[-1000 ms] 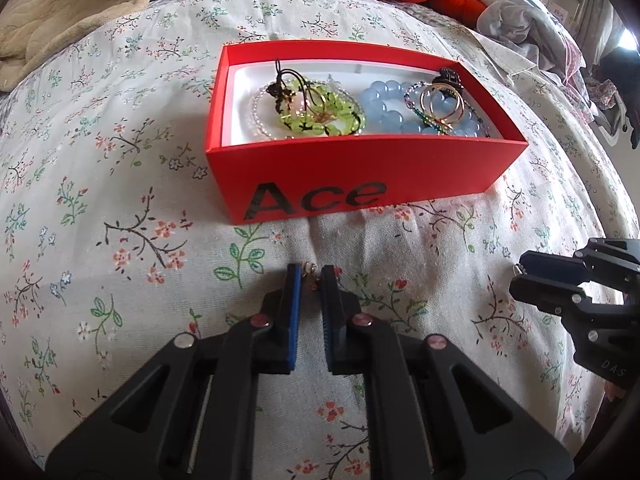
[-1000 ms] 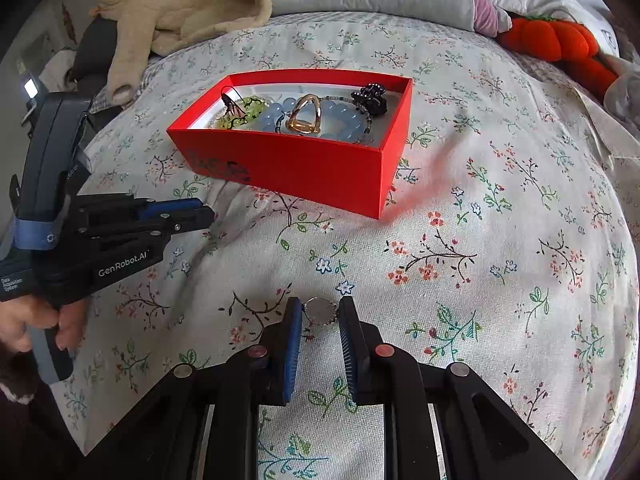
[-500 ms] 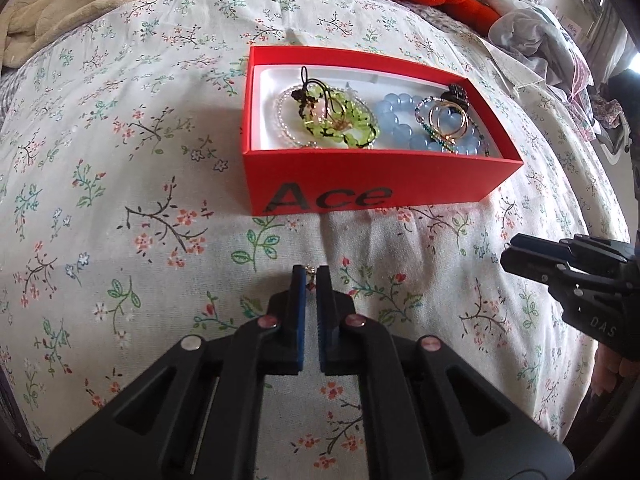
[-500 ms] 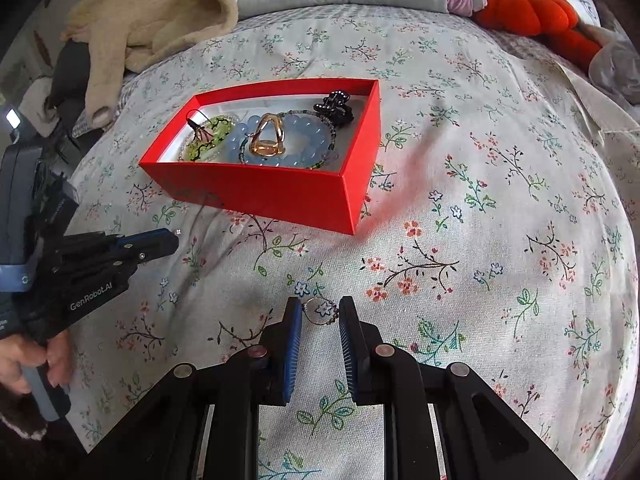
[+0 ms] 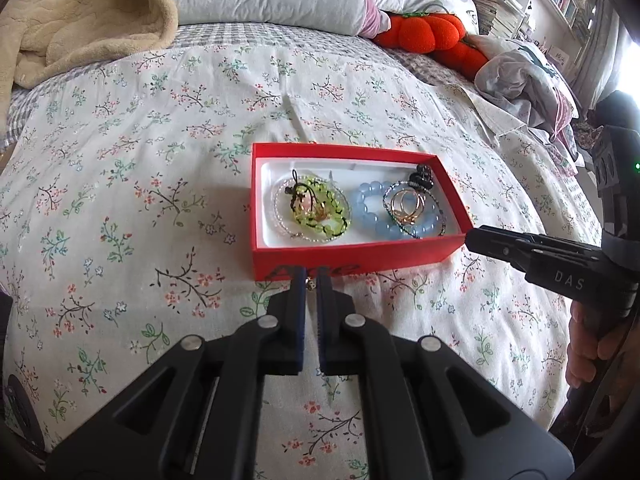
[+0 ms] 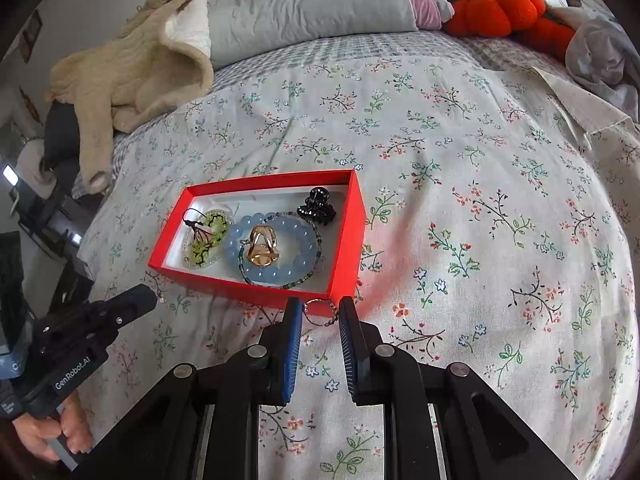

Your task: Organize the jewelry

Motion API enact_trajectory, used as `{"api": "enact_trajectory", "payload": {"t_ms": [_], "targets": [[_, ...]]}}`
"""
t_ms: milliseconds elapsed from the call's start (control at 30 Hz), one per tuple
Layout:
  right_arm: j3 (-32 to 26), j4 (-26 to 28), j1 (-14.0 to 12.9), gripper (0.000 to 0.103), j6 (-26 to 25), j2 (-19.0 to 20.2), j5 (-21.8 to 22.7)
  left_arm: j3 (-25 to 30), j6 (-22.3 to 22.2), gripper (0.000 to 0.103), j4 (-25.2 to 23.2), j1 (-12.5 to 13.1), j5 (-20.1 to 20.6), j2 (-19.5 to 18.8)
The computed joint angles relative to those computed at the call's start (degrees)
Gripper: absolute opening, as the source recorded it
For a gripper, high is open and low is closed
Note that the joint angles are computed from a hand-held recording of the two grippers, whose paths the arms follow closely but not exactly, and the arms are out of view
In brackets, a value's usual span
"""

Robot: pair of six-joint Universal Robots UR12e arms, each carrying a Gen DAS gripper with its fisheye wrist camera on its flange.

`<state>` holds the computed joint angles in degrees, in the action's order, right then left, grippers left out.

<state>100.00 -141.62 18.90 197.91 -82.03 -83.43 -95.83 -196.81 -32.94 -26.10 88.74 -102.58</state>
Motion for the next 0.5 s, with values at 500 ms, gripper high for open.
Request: {"api": "enact_trajectory", "payload": {"t_ms": [500], "targets": [[-1.8, 9.7, -1.0, 0.022, -1.2, 0.9, 4.3, 1.1, -2.1, 0.006, 1.0, 0.1, -0.5, -0.9]]}}
